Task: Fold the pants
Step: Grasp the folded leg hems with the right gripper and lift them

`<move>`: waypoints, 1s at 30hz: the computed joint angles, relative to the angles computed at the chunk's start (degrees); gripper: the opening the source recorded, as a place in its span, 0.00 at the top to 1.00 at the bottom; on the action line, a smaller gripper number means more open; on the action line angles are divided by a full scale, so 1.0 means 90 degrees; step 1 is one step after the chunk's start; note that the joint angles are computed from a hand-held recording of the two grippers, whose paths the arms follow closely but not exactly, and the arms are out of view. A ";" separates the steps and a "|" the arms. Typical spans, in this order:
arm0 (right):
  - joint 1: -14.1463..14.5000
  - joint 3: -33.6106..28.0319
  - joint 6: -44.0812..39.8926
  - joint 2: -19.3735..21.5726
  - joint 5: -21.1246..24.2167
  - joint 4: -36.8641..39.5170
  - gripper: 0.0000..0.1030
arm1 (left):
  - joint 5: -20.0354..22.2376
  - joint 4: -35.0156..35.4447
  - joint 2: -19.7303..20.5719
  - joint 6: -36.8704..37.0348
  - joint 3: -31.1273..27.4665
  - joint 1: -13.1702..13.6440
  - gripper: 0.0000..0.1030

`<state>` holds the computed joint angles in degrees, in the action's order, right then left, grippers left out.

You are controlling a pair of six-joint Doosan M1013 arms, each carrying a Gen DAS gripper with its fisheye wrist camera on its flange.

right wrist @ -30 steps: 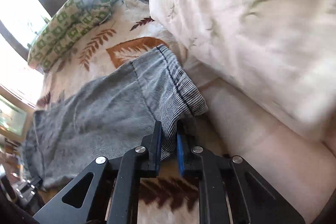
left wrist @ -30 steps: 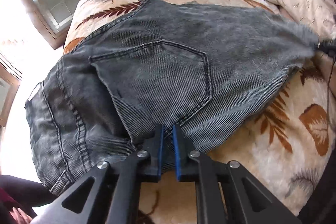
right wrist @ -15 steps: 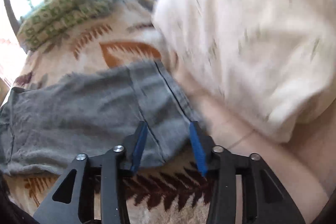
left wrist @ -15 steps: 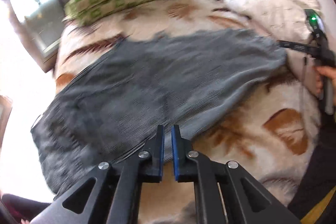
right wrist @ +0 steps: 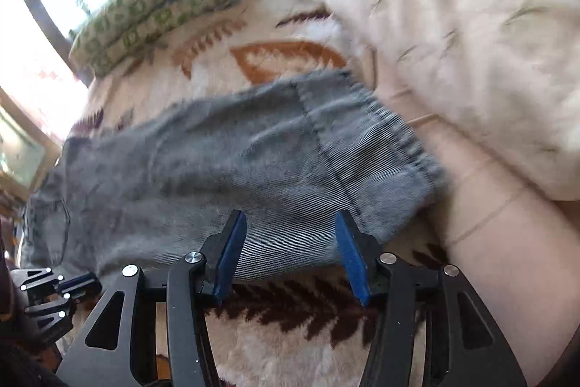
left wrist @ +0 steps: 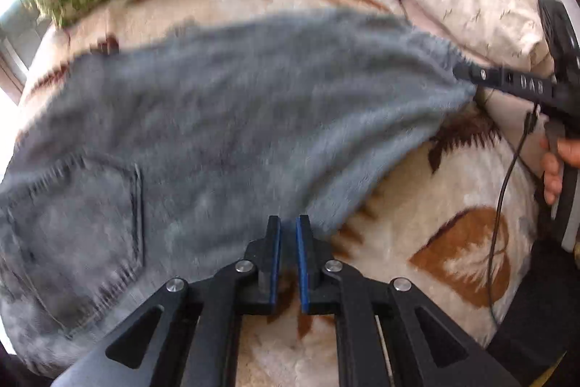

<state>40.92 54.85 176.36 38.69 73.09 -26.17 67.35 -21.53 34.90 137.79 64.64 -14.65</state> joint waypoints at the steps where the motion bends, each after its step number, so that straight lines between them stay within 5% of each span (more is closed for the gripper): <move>1: 0.0027 -0.0004 0.0134 -0.0012 0.0070 -0.0017 0.43 | -0.0066 -0.0088 -0.0016 0.0001 -0.0021 -0.0018 0.90; 11: 0.0011 0.0895 0.1810 -0.0396 -0.1217 0.0544 0.39 | -0.0523 -0.0052 0.0283 -0.0865 -0.0309 -0.0477 0.81; 15: 0.0006 0.0906 0.2000 -0.0350 -0.1287 0.0473 0.32 | -0.0986 -0.0101 0.0144 -0.0718 0.0090 -0.0465 0.81; 30: 0.0139 0.0930 0.3386 -0.0293 -0.1238 -0.0309 0.24 | -0.0842 -0.0094 0.0194 -0.0787 -0.0002 -0.0467 0.81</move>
